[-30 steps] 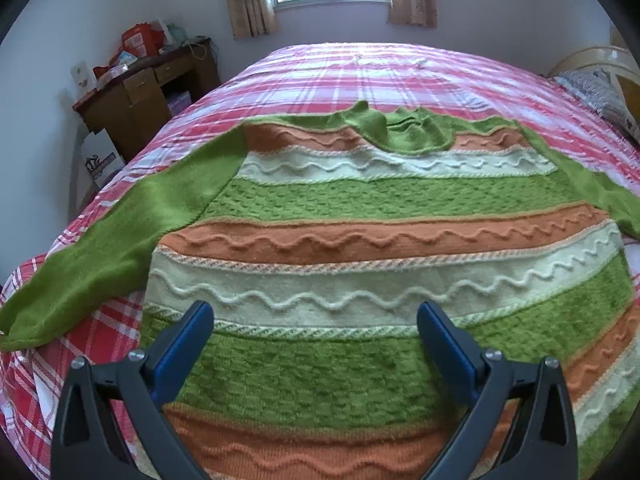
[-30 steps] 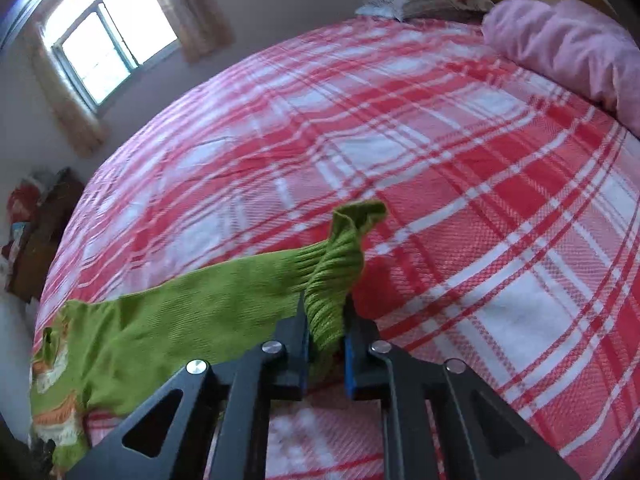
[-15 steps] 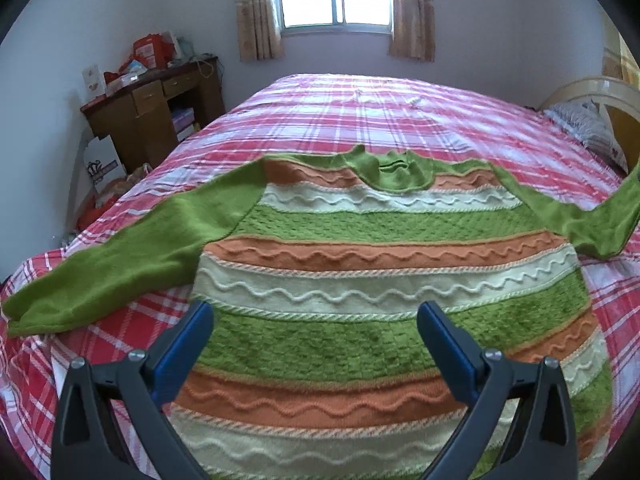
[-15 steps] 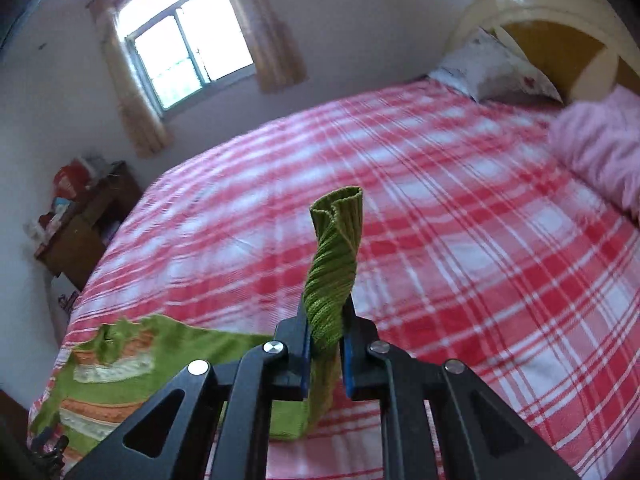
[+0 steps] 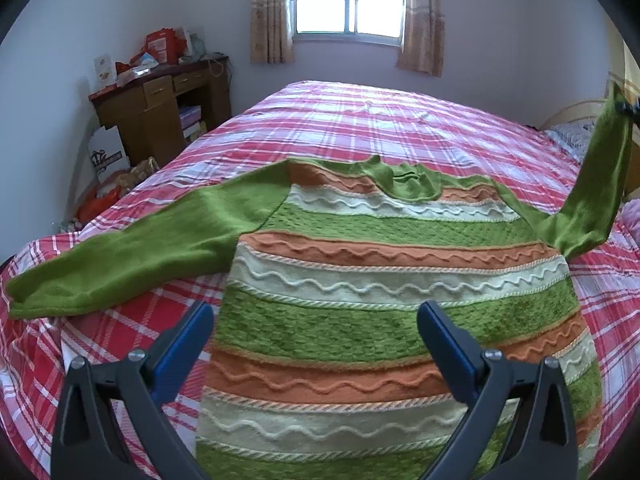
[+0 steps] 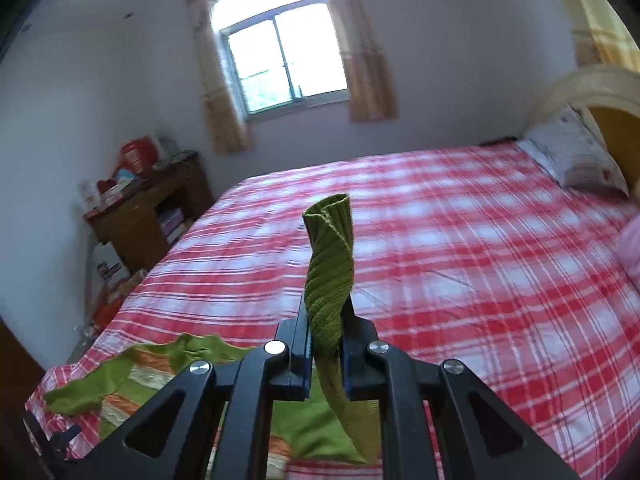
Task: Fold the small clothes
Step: 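Lift the sleeve with the right gripper and swing it across the sweater body, then lay the sleeve flat across the body and open the right gripper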
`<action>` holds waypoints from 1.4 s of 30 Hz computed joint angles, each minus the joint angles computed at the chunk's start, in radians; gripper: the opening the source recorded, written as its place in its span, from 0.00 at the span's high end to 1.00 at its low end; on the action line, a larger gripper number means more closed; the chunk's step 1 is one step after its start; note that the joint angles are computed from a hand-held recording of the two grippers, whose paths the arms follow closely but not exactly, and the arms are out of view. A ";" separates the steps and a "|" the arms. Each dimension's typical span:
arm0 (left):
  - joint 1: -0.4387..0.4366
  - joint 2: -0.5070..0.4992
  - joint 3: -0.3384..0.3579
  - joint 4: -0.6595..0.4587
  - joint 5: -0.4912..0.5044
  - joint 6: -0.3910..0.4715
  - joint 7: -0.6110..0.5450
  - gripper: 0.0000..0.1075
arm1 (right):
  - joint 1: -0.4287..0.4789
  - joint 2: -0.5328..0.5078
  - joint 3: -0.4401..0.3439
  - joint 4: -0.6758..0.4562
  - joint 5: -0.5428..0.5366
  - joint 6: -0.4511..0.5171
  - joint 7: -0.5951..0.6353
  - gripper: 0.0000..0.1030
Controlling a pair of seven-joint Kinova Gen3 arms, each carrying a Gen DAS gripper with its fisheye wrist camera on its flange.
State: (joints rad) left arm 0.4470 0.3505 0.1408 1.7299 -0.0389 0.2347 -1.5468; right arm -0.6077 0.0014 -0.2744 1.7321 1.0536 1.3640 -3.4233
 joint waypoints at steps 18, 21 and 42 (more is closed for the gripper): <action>-0.141 0.017 0.093 0.031 0.097 -0.033 -0.119 0.04 | -0.098 0.319 0.157 -0.371 -0.020 -0.260 0.266 0.90; -0.152 0.021 0.092 0.032 0.108 -0.030 -0.129 0.04 | -0.097 0.388 0.188 -0.416 -0.052 -0.330 0.285 0.90; -0.187 0.085 0.077 -0.109 0.114 0.161 -0.140 0.05 | 0.001 0.785 0.228 -0.614 -0.462 -0.690 0.568 0.27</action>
